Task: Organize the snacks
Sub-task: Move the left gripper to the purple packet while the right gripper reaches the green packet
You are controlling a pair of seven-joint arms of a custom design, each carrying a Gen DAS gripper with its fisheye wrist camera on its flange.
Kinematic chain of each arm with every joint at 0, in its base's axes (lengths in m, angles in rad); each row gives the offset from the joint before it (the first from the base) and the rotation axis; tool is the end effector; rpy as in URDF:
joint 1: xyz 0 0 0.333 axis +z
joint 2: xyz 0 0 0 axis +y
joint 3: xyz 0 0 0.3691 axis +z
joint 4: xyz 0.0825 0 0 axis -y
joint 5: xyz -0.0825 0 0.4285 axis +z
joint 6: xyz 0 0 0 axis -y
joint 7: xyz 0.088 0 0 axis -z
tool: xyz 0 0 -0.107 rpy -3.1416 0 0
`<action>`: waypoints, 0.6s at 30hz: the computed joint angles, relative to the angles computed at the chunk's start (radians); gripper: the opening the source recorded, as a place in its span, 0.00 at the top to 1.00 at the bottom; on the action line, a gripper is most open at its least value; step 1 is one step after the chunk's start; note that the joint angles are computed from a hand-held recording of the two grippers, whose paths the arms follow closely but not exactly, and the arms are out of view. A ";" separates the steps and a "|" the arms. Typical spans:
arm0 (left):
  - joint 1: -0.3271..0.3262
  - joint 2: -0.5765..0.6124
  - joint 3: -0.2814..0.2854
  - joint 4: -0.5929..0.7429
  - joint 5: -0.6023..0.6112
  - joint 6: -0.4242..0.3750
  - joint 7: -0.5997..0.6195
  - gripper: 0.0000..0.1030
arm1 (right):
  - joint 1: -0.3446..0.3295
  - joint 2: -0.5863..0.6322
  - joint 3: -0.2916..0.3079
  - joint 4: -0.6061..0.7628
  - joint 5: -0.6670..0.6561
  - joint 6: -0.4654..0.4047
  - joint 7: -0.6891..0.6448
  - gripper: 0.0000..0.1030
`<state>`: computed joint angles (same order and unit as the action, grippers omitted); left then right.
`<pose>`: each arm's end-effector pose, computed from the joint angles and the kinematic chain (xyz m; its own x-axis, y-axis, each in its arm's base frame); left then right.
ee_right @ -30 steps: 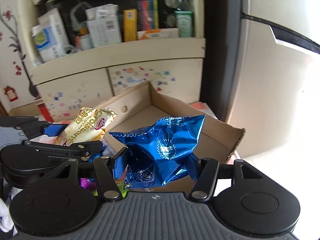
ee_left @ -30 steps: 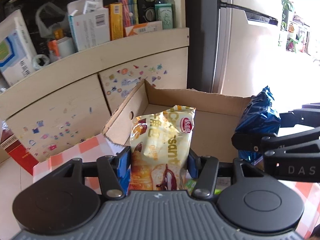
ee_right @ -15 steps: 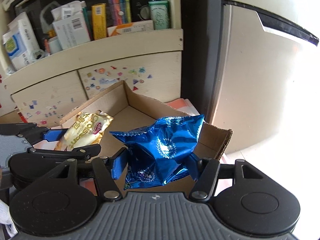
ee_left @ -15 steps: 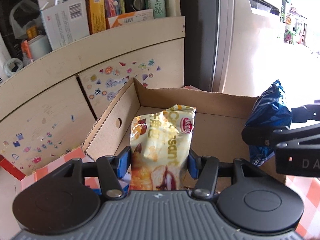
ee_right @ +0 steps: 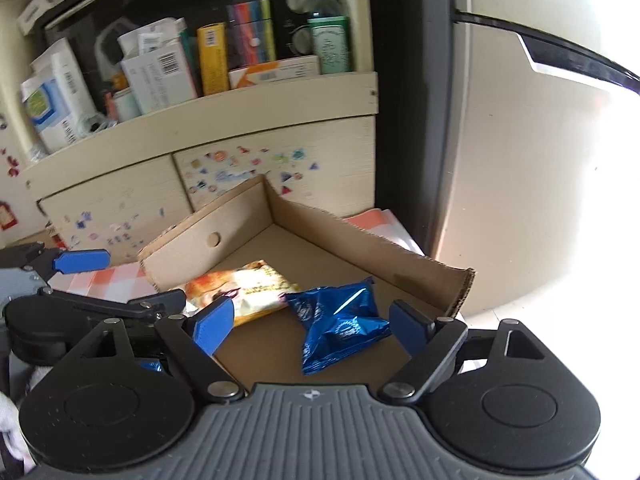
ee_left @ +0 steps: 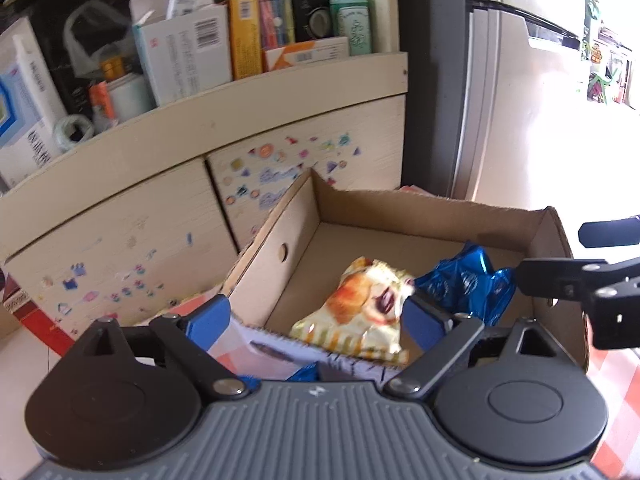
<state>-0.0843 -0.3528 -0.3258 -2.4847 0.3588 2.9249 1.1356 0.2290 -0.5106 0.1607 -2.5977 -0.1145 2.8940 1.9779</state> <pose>0.4418 -0.2291 0.5218 -0.2729 -0.9565 -0.1033 -0.6464 0.2618 -0.7167 0.4058 0.1819 0.5411 0.1427 -0.9830 -0.1159 -0.6995 -0.0173 -0.7145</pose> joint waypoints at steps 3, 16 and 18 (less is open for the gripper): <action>-0.038 -0.025 0.045 -0.023 -0.048 -0.018 0.045 0.10 | 0.044 -0.006 -0.027 -0.004 0.022 -0.013 -0.042 0.13; -0.048 -0.157 0.092 -0.113 -0.154 -0.114 0.156 0.09 | 0.170 -0.031 -0.076 -0.015 0.137 -0.081 -0.217 0.13; -0.060 -0.169 0.103 -0.125 -0.176 -0.141 0.171 0.09 | 0.194 -0.033 -0.089 -0.016 0.171 -0.095 -0.238 0.13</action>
